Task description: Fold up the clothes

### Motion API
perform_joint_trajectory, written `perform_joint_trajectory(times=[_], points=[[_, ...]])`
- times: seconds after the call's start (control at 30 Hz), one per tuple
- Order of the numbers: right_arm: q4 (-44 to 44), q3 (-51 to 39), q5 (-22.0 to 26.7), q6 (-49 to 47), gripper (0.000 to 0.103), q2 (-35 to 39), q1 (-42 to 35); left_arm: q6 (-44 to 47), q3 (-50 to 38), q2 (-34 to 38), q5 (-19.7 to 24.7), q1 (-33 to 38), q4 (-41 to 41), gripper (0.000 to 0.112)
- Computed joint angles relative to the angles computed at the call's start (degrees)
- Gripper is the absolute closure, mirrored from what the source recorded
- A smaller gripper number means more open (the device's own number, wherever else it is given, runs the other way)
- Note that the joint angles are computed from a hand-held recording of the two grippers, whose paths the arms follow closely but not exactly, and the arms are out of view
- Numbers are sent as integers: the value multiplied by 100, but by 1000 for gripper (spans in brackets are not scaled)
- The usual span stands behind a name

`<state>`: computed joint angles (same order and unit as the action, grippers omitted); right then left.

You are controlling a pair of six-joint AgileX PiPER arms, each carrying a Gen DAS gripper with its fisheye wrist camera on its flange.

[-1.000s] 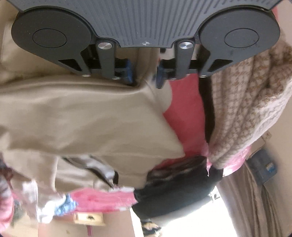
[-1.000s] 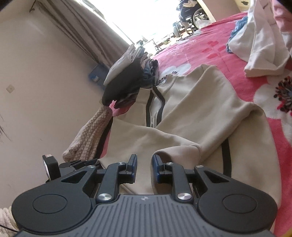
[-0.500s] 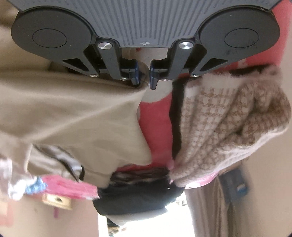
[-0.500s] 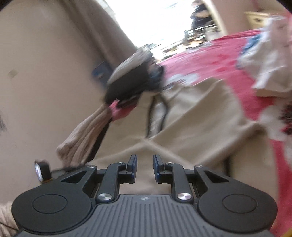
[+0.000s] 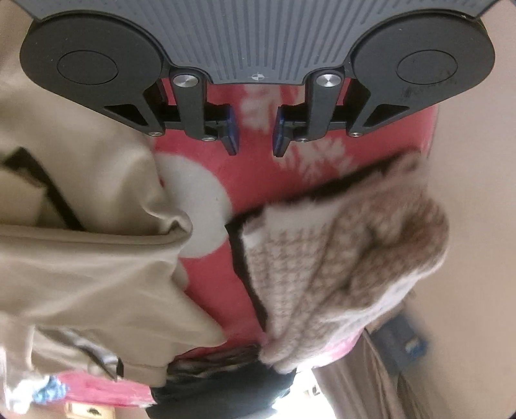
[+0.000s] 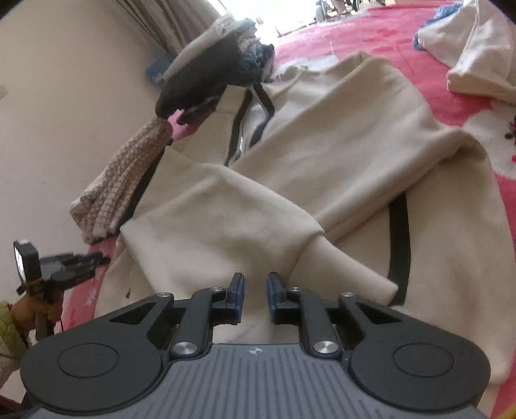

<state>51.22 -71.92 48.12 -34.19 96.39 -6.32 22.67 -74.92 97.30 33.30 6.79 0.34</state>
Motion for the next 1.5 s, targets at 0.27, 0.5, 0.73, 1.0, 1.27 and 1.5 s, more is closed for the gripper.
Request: perform_joint_trajectory(times=[0.27,0.5,0.73,1.0,1.27,1.5], points=[[780,-1025,87,-1502,84,351,1235,958,-1102,665,1216,696,-3172,81],[-1175,-3411,-69,-102,84,2061,3010,905,-1157,999,834,267,-2246,79],[-2924,-4991,-149,848,84,3549,3989,1217,-1049,1091,671,391,-2582,78],[-901,-3106,594,-120,97,2236,3599,1337,-1014,743,1076,650,-2884,79],[-1167,-1642,-951,896,97,672,2128,1752,-1145,668,728,233,-4055,79],[-1229,89,-2048,532,103,515,1452,867,-879,1134,99,-11,-3366,83]])
